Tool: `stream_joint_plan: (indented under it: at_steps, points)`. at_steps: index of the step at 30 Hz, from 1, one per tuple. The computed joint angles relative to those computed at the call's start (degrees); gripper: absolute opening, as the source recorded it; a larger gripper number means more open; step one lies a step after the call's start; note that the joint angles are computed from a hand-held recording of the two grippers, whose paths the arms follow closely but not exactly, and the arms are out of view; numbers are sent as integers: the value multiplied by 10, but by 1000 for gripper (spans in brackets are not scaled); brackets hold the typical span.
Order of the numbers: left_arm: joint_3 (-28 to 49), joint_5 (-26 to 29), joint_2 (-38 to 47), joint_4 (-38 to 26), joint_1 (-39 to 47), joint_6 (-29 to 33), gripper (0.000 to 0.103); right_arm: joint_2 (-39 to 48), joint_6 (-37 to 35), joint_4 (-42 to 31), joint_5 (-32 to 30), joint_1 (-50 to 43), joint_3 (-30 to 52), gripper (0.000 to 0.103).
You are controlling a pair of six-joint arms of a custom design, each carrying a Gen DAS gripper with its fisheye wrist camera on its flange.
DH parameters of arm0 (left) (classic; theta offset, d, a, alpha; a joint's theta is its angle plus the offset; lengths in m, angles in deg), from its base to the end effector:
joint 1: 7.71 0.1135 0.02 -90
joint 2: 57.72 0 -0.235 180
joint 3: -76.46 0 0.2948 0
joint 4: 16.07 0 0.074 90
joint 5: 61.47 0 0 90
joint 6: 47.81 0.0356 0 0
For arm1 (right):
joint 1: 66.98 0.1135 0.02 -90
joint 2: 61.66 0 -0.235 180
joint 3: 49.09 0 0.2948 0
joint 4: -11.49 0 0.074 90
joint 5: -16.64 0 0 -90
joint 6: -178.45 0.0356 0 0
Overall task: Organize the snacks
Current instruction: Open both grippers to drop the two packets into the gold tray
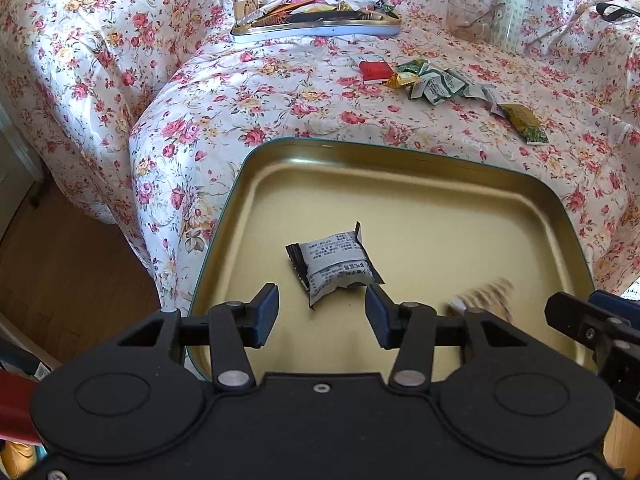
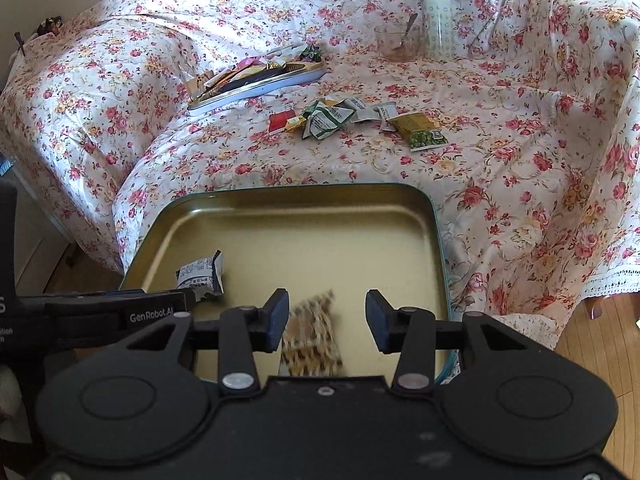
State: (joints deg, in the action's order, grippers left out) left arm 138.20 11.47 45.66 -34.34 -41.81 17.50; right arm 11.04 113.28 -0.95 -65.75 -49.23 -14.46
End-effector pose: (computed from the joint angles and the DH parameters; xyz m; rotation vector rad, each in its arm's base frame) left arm 0.2947 -0.1869 0.0528 0.1064 2.5426 -0.0032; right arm 0.2412 0.0722 0.0717 0.2095 2.4399 0.1674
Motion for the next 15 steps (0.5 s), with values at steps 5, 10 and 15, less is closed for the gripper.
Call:
stream_joint_plan:
  at_steps: [5, 10, 15]
  points:
    - [3, -1, 2, -6, -1, 0, 56, 6, -1, -3, -5, -5, 3, 46]
    - [6, 0, 3, -9, -1, 2, 56, 8, -3, -5, -4, -5, 6, 46]
    - [12, 7, 6, -18, 0, 5, 56, 15, -3, -10, -7, -6, 11, 46]
